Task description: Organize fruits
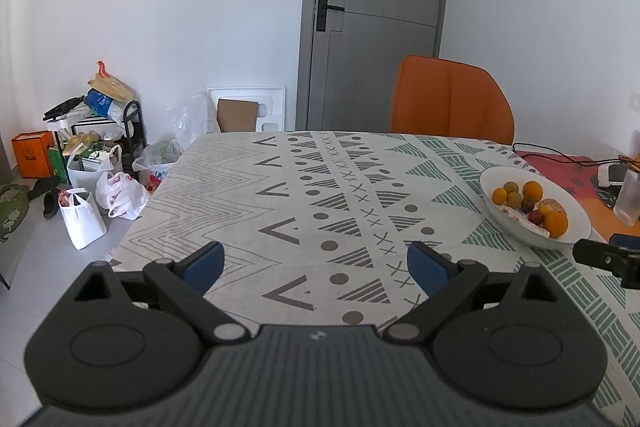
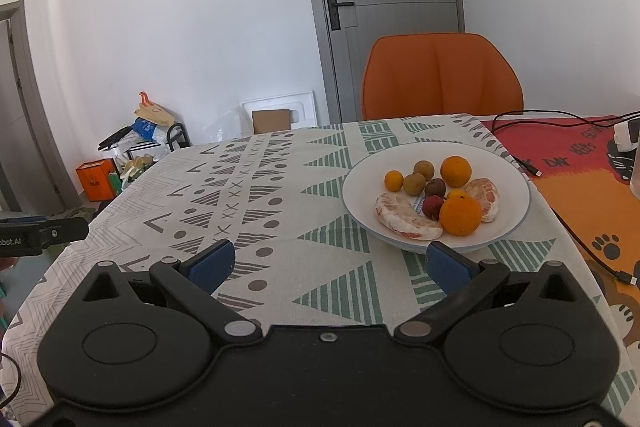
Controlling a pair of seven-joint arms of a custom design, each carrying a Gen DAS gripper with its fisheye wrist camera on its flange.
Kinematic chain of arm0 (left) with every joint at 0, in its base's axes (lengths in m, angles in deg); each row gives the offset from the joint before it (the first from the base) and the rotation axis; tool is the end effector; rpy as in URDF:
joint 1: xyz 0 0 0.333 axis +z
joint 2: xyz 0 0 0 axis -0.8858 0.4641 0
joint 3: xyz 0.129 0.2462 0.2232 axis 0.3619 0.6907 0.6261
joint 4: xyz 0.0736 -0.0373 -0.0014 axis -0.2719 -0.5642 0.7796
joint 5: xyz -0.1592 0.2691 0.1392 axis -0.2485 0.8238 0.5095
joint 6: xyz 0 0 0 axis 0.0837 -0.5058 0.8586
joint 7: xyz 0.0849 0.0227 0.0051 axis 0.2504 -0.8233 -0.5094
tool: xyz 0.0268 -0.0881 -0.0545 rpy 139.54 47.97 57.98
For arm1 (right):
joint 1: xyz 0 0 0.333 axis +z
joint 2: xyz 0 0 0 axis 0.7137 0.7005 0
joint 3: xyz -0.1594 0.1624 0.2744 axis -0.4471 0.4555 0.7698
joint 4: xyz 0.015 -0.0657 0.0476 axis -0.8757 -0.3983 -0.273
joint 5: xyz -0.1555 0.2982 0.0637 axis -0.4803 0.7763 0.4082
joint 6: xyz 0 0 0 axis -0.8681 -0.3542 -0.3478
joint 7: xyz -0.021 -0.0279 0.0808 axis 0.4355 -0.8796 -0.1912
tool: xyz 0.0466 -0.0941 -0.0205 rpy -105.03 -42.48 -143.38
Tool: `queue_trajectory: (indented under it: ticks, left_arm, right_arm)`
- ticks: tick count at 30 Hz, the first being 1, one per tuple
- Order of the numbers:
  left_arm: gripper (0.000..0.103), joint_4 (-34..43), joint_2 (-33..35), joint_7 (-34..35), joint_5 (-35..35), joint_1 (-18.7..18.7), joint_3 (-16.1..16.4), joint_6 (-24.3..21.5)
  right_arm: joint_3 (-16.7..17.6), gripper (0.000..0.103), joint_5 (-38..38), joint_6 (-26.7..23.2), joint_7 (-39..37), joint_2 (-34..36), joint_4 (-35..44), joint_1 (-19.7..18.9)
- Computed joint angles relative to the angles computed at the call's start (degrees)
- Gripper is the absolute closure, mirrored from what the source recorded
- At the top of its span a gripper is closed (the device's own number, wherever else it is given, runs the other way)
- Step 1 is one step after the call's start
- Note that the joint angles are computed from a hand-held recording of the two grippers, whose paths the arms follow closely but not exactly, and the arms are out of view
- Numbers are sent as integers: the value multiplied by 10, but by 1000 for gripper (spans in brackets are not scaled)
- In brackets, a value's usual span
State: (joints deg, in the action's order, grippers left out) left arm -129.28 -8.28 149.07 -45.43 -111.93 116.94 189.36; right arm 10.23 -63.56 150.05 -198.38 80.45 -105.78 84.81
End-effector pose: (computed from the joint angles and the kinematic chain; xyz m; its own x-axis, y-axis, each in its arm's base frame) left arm 0.6462 -0.3278 0.4178 -0.1773 -0.9821 0.0644 -0.4955 0.0325 -0.8680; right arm 0.6289 0.4073 0.4228 0.0036 -0.9898 -0.1427 -0.4878 0.1228 -0.8643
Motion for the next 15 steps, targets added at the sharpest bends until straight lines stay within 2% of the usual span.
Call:
queue_trajectory:
  ticks: [15]
  left_arm:
    - [6, 0, -3, 4, 3, 4, -5, 1]
  right_arm:
    - [0, 0, 4, 1, -2, -1, -1, 0]
